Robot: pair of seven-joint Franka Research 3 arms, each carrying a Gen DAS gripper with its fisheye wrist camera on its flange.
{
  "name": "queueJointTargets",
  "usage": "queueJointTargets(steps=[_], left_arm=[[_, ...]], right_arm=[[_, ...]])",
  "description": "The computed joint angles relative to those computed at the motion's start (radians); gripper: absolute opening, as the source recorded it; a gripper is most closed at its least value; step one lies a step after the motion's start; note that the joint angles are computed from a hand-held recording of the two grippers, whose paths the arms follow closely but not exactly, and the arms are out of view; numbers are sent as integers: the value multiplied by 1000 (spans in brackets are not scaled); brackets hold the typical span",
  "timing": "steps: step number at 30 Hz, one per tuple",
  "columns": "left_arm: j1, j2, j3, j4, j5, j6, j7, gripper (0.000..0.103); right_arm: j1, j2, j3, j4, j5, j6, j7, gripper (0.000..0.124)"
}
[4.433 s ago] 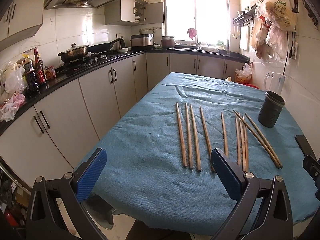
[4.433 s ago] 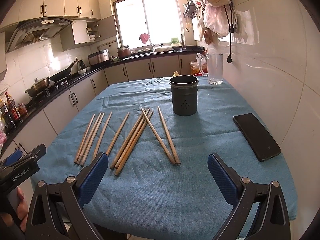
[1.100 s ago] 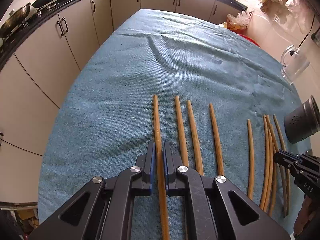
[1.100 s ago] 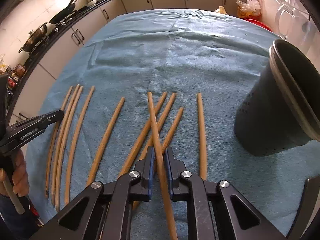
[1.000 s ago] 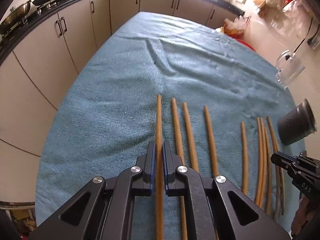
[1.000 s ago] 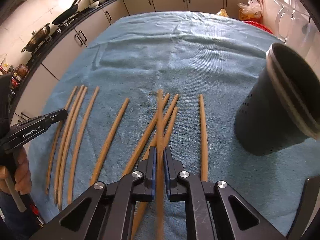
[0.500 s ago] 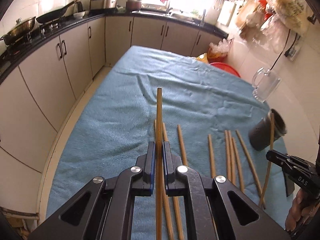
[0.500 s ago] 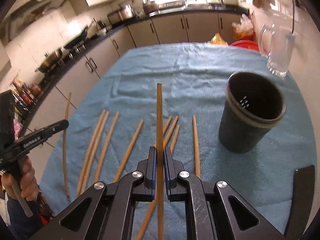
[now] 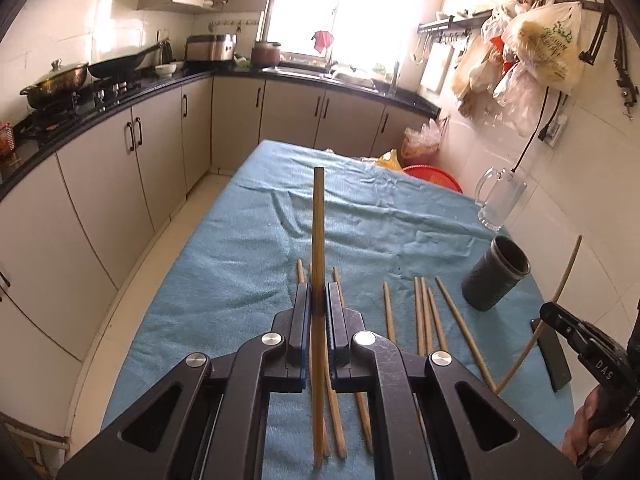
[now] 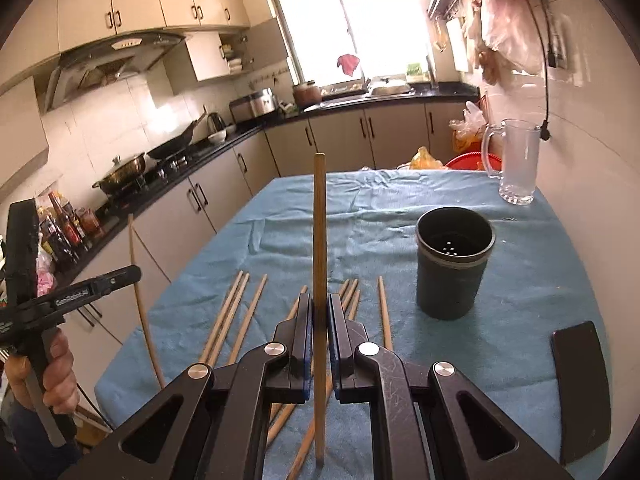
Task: Organize utensils
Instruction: 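Lift the held chopstick upright with the right tool toward the black cup while the left tool does likewise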
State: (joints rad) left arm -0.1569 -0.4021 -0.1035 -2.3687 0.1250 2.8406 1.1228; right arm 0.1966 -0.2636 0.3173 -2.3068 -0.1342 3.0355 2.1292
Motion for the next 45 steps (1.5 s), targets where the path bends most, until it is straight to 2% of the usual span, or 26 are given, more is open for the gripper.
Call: queueJointTargets(steps=[14, 25, 33, 35, 41, 45], left_arm=[[-40, -60, 7, -18, -18, 3, 23, 6], [-94, -10, 17, 53, -64, 1, 84, 6], [-163, 93, 22, 193, -170, -7, 203, 6], [-163, 129, 7, 247, -184, -16, 219, 6], [-156, 235, -30, 402, -249, -51, 264, 6], [-135, 321, -71, 528, -245, -76, 263, 6]], right_arm=[[3, -71, -8, -81, 99, 58, -42, 8], [1, -114, -23, -124, 212, 103, -80, 8], [-19, -148, -48, -142, 303, 155, -98, 8], [-34, -153, -51, -138, 321, 164, -103, 8], [-13, -147, -111, -96, 374, 169, -147, 8], [-4, -128, -145, -50, 404, 176, -176, 8]])
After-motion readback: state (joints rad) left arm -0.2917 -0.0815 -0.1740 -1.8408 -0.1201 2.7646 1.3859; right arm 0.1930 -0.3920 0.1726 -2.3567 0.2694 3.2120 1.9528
